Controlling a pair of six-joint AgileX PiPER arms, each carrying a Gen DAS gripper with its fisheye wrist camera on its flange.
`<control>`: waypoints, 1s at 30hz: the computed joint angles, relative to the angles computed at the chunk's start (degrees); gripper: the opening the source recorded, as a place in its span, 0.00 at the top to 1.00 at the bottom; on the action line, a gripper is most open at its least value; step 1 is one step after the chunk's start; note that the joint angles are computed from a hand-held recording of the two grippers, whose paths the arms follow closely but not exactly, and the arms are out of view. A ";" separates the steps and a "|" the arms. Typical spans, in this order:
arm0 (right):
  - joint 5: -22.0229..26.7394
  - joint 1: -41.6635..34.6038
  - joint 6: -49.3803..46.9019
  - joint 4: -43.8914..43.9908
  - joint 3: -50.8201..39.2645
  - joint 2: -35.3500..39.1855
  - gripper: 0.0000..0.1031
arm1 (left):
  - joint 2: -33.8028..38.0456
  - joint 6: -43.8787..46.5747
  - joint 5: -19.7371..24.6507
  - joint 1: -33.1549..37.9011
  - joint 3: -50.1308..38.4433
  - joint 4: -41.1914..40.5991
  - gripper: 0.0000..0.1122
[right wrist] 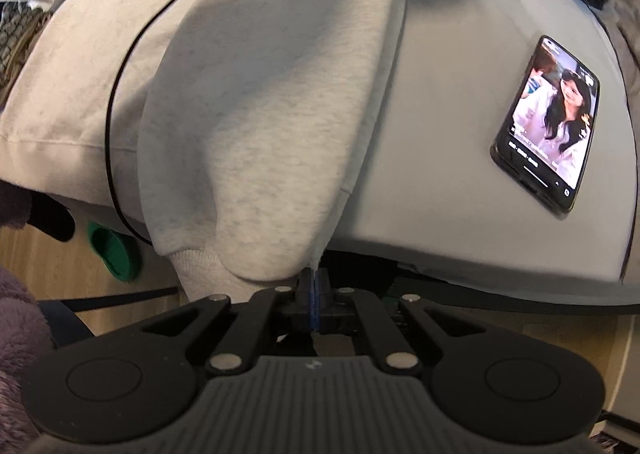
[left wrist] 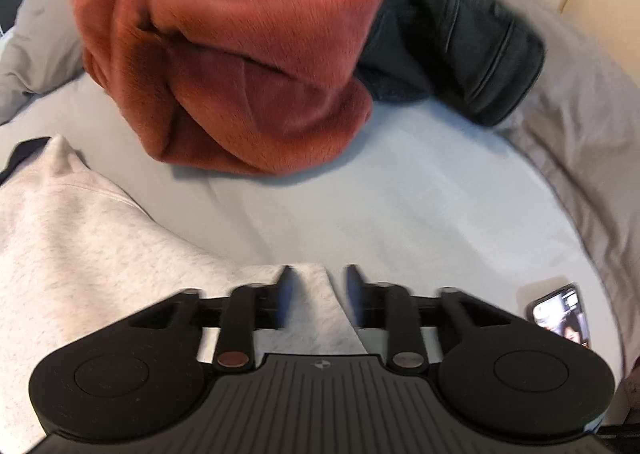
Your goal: Fold clothes
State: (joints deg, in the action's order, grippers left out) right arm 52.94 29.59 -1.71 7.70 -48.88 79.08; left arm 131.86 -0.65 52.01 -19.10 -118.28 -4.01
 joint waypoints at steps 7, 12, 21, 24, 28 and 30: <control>1.71 5.38 6.76 -6.73 -1.75 -1.28 0.95 | -20.16 10.71 -14.07 2.39 28.65 -7.59 0.53; 3.38 10.49 14.02 -13.45 -3.52 -3.39 0.64 | -34.15 13.47 -15.85 4.14 44.82 -8.66 0.53; -2.34 18.01 17.58 -19.04 -7.11 -7.71 0.55 | -54.50 27.55 -19.61 5.75 72.27 -21.42 0.66; -4.17 19.15 13.79 -16.52 -8.46 -3.35 0.73 | -56.04 33.56 -21.40 6.65 78.07 -28.64 0.69; -2.14 21.51 12.68 -17.44 -10.73 3.56 0.73 | -55.04 33.54 -23.65 6.25 82.03 -28.46 0.69; -2.03 22.36 13.08 -18.93 -10.70 5.64 0.71 | -54.20 32.89 -24.64 6.29 83.27 -27.27 0.68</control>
